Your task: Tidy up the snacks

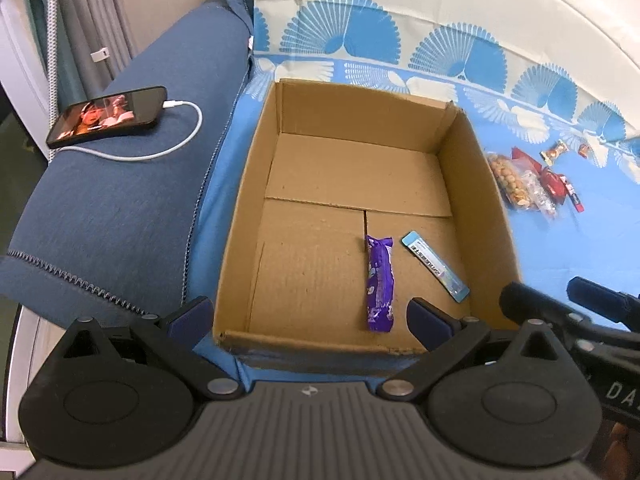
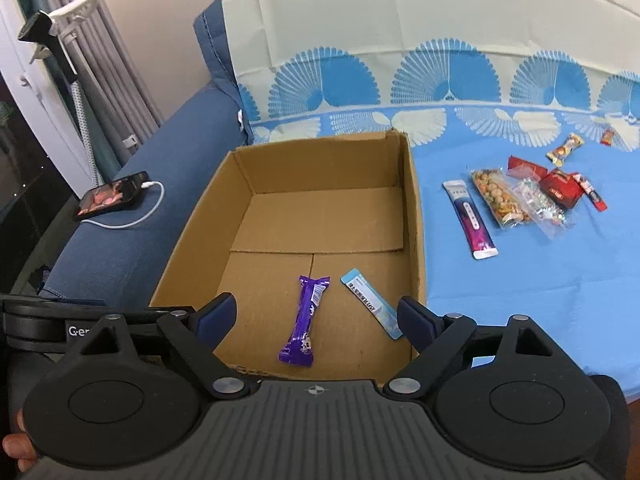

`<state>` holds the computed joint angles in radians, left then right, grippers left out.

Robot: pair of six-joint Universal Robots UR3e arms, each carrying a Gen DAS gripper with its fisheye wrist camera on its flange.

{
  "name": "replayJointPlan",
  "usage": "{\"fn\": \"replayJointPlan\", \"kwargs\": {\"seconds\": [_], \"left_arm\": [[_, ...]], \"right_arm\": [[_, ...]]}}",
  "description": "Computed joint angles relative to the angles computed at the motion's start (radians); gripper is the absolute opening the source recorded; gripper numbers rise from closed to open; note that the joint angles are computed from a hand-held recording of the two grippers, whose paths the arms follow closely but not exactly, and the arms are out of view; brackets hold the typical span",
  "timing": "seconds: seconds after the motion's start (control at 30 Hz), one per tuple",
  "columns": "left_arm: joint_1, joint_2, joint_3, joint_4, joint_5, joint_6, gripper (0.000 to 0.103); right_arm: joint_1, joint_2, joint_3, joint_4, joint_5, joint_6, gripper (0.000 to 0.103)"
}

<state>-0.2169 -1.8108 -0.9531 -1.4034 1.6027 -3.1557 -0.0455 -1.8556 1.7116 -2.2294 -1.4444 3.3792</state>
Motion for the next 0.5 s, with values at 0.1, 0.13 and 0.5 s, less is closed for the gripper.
{"fn": "replayJointPlan", "kwargs": {"seconds": [0.1,0.13,0.5], "left_arm": [[-0.002,0.046,-0.05,0.016,0.001,0.002,0.103],[-0.004,0.062,-0.066,0.021,0.003,0.001,0.103],[-0.011,0.188,-0.176,0.048,0.016,-0.014,0.103]], "right_arm": [[0.007,-0.036,0.01,0.001,-0.017,0.005,0.091],[0.01,-0.047,0.013,0.002,-0.022,0.006,0.091],[0.053,-0.128,0.042,0.006,-0.046,0.013,0.091]]}}
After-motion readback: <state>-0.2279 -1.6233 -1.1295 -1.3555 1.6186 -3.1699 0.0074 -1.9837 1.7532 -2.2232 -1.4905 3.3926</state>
